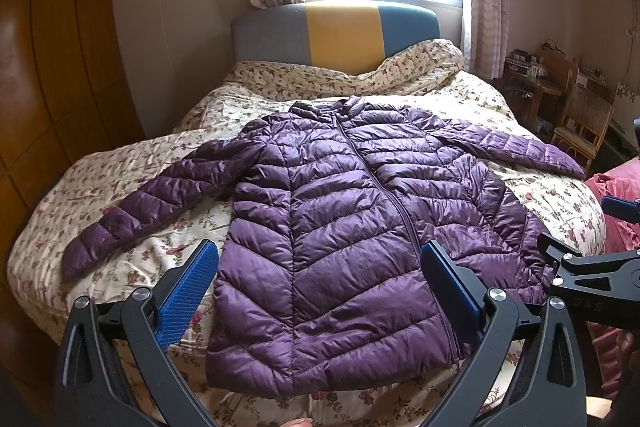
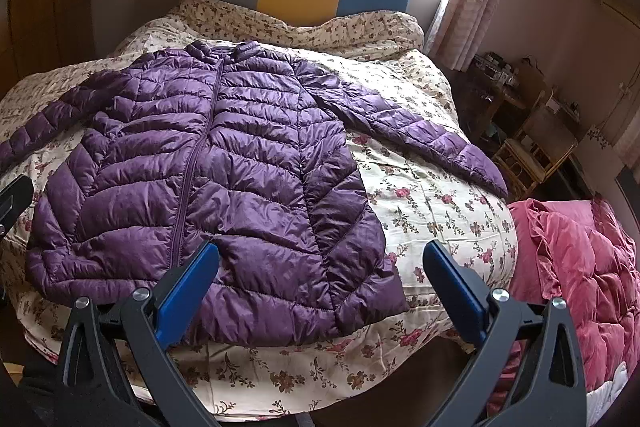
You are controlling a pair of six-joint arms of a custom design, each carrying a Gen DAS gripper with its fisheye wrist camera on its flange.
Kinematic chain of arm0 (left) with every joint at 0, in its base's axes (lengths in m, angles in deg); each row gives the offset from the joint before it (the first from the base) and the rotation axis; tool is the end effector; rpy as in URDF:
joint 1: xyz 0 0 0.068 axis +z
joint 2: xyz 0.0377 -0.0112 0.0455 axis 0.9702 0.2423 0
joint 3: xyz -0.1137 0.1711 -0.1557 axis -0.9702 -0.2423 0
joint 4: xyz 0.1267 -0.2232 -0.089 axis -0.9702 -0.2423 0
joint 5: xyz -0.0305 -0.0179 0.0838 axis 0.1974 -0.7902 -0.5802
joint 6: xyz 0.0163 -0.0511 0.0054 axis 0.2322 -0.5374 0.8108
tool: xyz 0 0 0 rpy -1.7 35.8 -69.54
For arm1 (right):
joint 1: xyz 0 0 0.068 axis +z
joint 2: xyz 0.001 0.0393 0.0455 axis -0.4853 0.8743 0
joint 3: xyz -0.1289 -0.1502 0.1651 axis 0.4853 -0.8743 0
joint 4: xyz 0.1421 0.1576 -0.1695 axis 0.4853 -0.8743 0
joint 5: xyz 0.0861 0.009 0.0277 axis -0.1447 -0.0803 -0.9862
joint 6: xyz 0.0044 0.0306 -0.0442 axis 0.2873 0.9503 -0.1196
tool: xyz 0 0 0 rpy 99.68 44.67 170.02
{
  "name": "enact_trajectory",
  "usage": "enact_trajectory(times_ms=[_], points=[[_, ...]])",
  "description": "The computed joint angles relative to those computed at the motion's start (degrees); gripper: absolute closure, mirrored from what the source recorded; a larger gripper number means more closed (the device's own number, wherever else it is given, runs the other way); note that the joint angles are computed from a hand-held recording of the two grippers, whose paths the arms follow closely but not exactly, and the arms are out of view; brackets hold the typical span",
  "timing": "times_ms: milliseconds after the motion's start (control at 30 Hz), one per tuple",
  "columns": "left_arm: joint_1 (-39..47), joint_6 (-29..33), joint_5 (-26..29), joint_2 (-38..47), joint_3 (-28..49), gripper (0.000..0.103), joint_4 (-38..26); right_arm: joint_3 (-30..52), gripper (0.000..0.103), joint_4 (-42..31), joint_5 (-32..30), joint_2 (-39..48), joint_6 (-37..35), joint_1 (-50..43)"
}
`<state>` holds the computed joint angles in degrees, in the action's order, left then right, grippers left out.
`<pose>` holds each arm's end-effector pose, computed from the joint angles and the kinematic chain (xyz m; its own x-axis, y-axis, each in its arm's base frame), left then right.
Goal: Fold large clothes
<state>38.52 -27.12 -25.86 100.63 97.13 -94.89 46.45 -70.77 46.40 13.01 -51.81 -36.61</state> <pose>0.1854 -0.1187 0.1562 -0.5932 0.0534 -0.8033 0.0012 0.9979 0.0654 0.2100 -0.0296 0.2054 -0.7414 -0.1368 -0.6570 -0.0104 0.9812 -0.1925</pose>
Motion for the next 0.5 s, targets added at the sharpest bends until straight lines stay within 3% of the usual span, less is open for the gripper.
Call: enact_trajectory(times_ms=[500], points=[[2.4,1.0,3.5,4.2,0.3,0.003,2.4,-0.5,0.002,2.4,0.4,3.7,-0.2,-0.5]])
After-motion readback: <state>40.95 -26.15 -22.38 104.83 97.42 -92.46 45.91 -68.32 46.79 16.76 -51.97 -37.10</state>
